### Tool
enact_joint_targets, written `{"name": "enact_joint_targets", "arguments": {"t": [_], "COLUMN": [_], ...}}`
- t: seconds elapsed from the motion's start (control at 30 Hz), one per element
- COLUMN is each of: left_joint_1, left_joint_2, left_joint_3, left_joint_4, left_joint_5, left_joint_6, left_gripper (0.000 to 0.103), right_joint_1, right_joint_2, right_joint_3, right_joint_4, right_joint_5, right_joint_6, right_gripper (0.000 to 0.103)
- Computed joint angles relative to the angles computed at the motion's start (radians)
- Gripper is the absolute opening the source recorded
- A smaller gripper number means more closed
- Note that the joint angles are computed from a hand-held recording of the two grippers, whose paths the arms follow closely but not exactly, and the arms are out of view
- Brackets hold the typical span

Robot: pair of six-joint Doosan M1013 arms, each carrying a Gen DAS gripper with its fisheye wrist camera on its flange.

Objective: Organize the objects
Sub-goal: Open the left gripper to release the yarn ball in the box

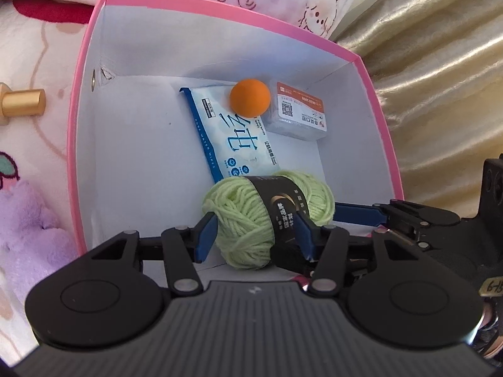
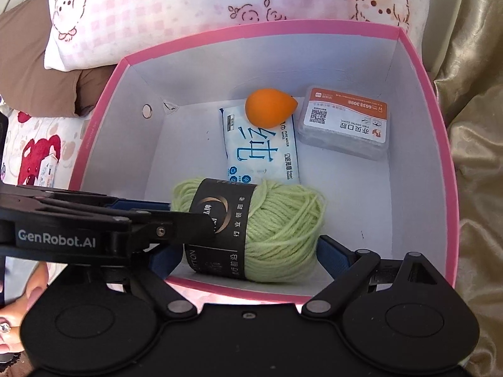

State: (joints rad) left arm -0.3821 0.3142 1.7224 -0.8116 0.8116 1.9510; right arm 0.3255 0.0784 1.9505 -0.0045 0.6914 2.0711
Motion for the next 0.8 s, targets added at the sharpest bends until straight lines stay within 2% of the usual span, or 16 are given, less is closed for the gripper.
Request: {"name": "enact_joint_targets", "arguments": {"t": [0.17,0.23,0.3,0.33,0.4,0.47,0.53,0.6,0.67,0.73,0.8], "left_joint_1": [-0.009,-0.009,-0.026,-0.032,-0.033,-0.028,-0.032,-0.034,-0.024,-0.003,0.019], "left_joint_2": [0.007,0.006,-0.014,-0.022,-0.03,-0.046,-0.068,-0.099,-0.12,-0.139,-0.166], "left_joint_3": [-0.006,-0.01,-0.004,-0.004,-0.014,-0.017,-0.023,-0.016,-0.016,-0.016,-0.006], "left_joint_4": [0.029,0.046,0.129,0.161,0.197,0.223,0.315,0.396,0.424,0.412,0.392], "left_joint_5": [-0.02,-0.018,-0.058,-0.063,-0.042,-0.025,-0.01,-0.021,0.002,0.039,0.059], "left_joint_6": [-0.009,-0.028,-0.071,-0.081,-0.095,-0.113,-0.211,-0.256,-0.249,-0.219,-0.182], "left_gripper": [0.048,0.048,0.048,0.052,0.054,0.056,0.076,0.079,0.08,0.08,0.08], "right_joint_1": [0.004,0.02,0.04,0.045,0.06,0.085,0.123,0.175,0.219,0.255,0.28], "right_joint_2": [-0.018,-0.02,-0.026,-0.03,-0.037,-0.047,-0.061,-0.069,-0.069,-0.061,-0.066], "right_joint_3": [0.021,0.024,0.028,0.032,0.033,0.031,0.029,0.028,0.027,0.011,0.004], "right_joint_4": [-0.03,-0.084,-0.144,-0.148,-0.182,-0.253,-0.357,-0.513,-0.64,-0.698,-0.735], "right_joint_5": [-0.04,-0.046,-0.063,-0.077,-0.083,-0.077,-0.071,-0.054,-0.028,0.023,0.034], "right_joint_6": [0.053,0.103,0.15,0.154,0.191,0.26,0.341,0.452,0.522,0.554,0.587], "right_gripper": [0.094,0.094,0.094,0.094,0.094,0.094,0.094,0.094,0.094,0.094,0.094]}}
